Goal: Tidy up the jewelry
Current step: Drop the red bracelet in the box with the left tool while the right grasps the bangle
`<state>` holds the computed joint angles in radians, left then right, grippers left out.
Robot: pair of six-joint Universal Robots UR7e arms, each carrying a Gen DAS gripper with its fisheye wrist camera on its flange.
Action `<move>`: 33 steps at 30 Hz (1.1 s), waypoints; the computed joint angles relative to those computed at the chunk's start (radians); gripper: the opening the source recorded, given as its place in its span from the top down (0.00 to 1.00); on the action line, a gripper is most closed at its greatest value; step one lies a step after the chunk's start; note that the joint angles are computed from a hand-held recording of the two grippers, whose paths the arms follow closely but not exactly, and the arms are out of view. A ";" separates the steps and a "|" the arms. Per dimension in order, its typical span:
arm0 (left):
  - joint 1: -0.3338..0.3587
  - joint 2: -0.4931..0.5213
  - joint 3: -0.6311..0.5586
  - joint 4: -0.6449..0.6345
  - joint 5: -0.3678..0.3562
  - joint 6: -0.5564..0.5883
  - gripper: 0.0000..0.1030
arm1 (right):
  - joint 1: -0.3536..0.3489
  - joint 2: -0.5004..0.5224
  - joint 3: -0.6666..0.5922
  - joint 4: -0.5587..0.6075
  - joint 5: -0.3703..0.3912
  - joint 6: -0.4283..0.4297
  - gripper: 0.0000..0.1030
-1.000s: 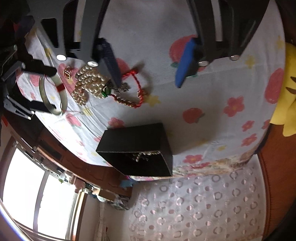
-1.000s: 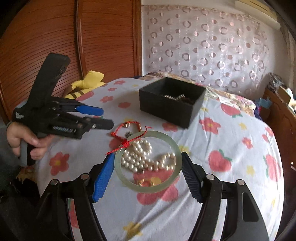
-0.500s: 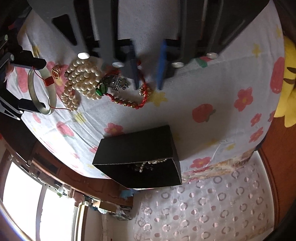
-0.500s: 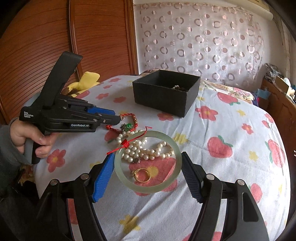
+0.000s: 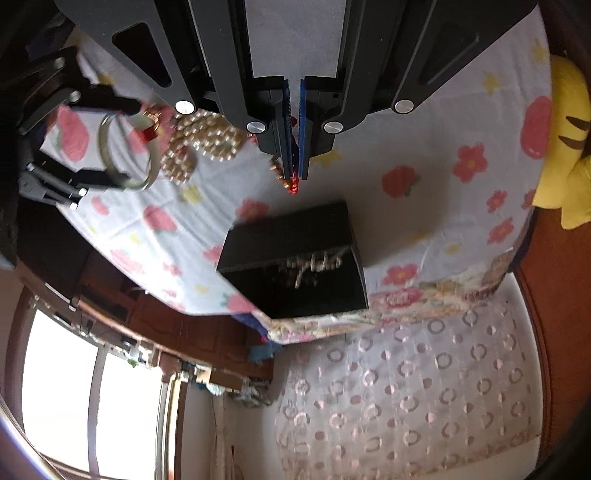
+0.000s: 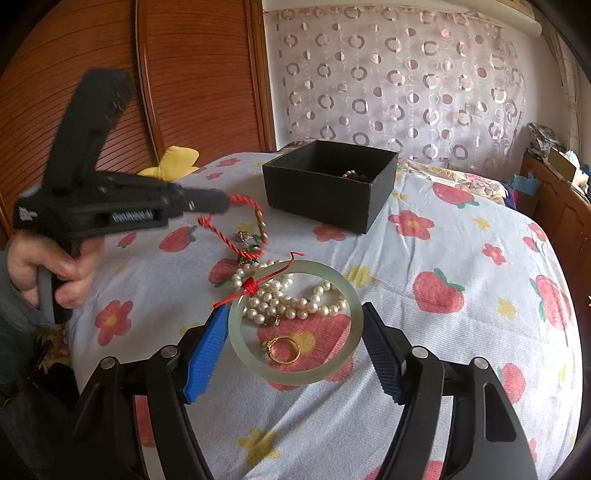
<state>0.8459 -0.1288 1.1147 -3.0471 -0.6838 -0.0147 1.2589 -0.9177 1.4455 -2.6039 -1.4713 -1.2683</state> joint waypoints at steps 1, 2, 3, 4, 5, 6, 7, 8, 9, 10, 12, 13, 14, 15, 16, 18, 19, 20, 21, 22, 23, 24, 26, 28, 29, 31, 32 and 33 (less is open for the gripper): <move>-0.003 -0.001 0.000 -0.012 0.002 0.007 0.98 | 0.000 -0.001 0.002 -0.004 -0.001 0.000 0.28; -0.005 -0.003 -0.001 -0.022 0.002 0.012 0.98 | 0.000 0.000 0.003 -0.008 -0.001 -0.001 0.28; -0.006 -0.005 0.000 -0.030 0.002 0.015 0.98 | 0.001 0.000 0.004 -0.009 -0.002 -0.003 0.28; -0.007 -0.006 -0.001 -0.038 0.003 0.020 0.98 | 0.002 -0.001 0.004 -0.011 -0.003 -0.005 0.28; -0.009 -0.006 0.000 -0.045 0.004 0.023 0.98 | 0.002 0.000 0.004 -0.012 -0.003 -0.004 0.28; -0.010 -0.007 -0.003 -0.051 0.006 0.029 0.98 | 0.003 0.001 0.001 -0.010 -0.003 -0.002 0.28; -0.011 -0.006 -0.007 -0.056 0.009 0.034 0.98 | 0.004 0.002 -0.003 -0.008 -0.001 0.001 0.28; -0.013 -0.005 -0.012 -0.061 0.011 0.040 0.98 | 0.006 0.002 -0.004 -0.009 -0.001 0.002 0.28; -0.014 -0.004 -0.015 -0.065 0.012 0.043 0.98 | 0.009 0.003 -0.008 -0.009 0.002 0.004 0.28; -0.015 -0.003 -0.022 -0.068 0.014 0.049 0.98 | 0.012 0.005 -0.014 -0.008 0.006 0.006 0.28; -0.015 -0.001 -0.031 -0.074 0.017 0.060 0.98 | 0.020 0.006 -0.023 -0.008 0.014 0.008 0.28; -0.015 0.002 -0.041 -0.076 0.020 0.065 0.98 | 0.024 0.006 -0.026 -0.013 0.018 0.008 0.28; -0.014 0.005 -0.052 -0.076 0.021 0.068 0.98 | 0.029 0.007 -0.031 -0.015 0.021 0.009 0.28; -0.012 0.007 -0.060 -0.076 0.020 0.069 0.98 | 0.033 0.008 -0.037 -0.014 0.024 0.010 0.28; -0.011 0.010 -0.068 -0.076 0.019 0.071 0.98 | 0.037 0.010 -0.044 -0.017 0.028 0.010 0.28; -0.007 0.017 -0.094 -0.067 0.016 0.074 0.98 | 0.044 0.012 -0.053 -0.019 0.032 0.013 0.28; -0.005 0.022 -0.110 -0.059 0.016 0.077 0.98 | 0.048 0.014 -0.061 -0.019 0.035 0.016 0.28; -0.003 0.029 -0.129 -0.051 0.017 0.080 0.98 | 0.051 0.016 -0.068 -0.019 0.036 0.018 0.28; -0.001 0.035 -0.144 -0.043 0.017 0.084 0.98 | 0.054 0.020 -0.075 -0.019 0.037 0.020 0.28; 0.001 0.042 -0.164 -0.035 0.020 0.089 0.98 | 0.057 0.024 -0.084 -0.019 0.037 0.023 0.28; 0.002 0.051 -0.186 -0.027 0.022 0.096 0.98 | 0.060 0.027 -0.090 -0.019 0.036 0.024 0.28; 0.002 0.058 -0.201 -0.022 0.026 0.099 0.98 | 0.062 0.032 -0.098 -0.019 0.035 0.027 0.28; 0.003 0.074 -0.240 -0.005 0.031 0.105 0.98 | 0.067 0.044 -0.119 -0.015 0.033 0.032 0.28; 0.006 0.090 -0.281 0.013 0.031 0.111 0.98 | 0.071 0.054 -0.134 -0.015 0.029 0.036 0.28; 0.007 0.098 -0.301 0.026 0.031 0.111 0.98 | 0.073 0.058 -0.139 -0.016 0.026 0.038 0.28; 0.008 0.102 -0.312 0.033 0.034 0.112 0.98 | 0.076 0.068 -0.155 -0.014 0.020 0.043 0.28; 0.009 0.105 -0.321 0.042 0.036 0.112 0.98 | 0.078 0.073 -0.161 -0.014 0.017 0.046 0.28; 0.009 0.105 -0.320 0.040 0.037 0.113 0.98 | 0.079 0.079 -0.170 -0.013 0.014 0.049 0.28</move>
